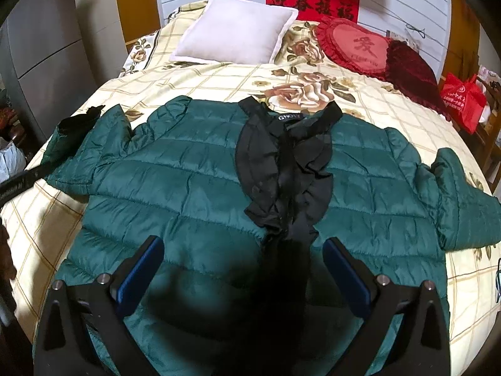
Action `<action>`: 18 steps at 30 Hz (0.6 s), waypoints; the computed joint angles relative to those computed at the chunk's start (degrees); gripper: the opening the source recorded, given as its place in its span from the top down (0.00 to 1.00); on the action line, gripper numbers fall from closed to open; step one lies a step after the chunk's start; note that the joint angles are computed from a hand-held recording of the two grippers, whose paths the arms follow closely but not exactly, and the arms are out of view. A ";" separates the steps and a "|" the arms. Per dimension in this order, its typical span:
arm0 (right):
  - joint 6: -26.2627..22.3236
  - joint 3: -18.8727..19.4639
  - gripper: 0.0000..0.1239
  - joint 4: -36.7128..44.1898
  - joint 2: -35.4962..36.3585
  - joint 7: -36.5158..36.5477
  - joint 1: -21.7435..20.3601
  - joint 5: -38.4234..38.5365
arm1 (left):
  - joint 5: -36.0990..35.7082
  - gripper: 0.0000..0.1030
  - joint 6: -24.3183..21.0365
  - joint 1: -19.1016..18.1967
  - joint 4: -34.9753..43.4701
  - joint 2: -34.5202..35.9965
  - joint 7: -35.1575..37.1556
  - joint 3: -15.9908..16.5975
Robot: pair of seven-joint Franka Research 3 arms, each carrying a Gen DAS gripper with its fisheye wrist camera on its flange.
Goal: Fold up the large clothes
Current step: 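Grasp the sleeve cuff nearest the left tool with the left tool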
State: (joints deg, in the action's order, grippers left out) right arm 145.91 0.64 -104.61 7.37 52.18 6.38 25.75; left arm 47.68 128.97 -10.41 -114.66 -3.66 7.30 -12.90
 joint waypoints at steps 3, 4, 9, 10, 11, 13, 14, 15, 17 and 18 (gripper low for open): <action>-0.76 -0.01 0.17 0.87 0.67 0.04 -0.05 0.03 | 2.03 0.46 2.38 1.24 -0.95 -0.15 0.00 1.03; -0.96 0.04 0.17 1.32 1.06 0.10 -0.05 0.11 | 1.76 0.46 3.08 1.68 -0.66 0.46 1.17 1.43; -1.31 -0.02 0.17 4.28 3.91 2.33 0.33 -1.77 | -1.95 0.46 6.36 3.03 0.66 3.29 5.63 2.84; -1.58 -0.05 0.17 4.87 4.41 2.87 0.38 -2.32 | -1.89 0.46 6.71 3.13 0.77 3.57 5.65 2.97; -1.71 0.00 0.17 5.20 4.70 3.09 0.33 -2.50 | -1.61 0.46 6.68 3.20 1.33 4.16 5.64 3.08; -1.69 0.17 0.17 5.36 4.91 3.01 0.16 -2.47 | -0.92 0.46 6.61 3.23 2.30 5.17 5.29 3.34; -1.69 0.20 0.17 5.33 4.91 2.96 0.12 -2.62 | -0.78 0.46 6.87 3.27 2.69 5.57 5.23 3.52; -1.83 0.21 0.17 5.48 5.00 2.93 0.07 -2.77 | -0.70 0.47 7.53 3.39 2.88 5.90 5.08 3.77; -1.79 0.20 0.17 5.52 5.13 2.88 -0.06 -2.84 | -1.21 0.62 9.34 3.71 2.90 6.30 4.84 4.25; -1.88 0.14 0.17 5.59 5.18 3.00 -0.14 -2.92 | -2.78 0.75 10.72 4.05 2.77 6.50 5.65 4.50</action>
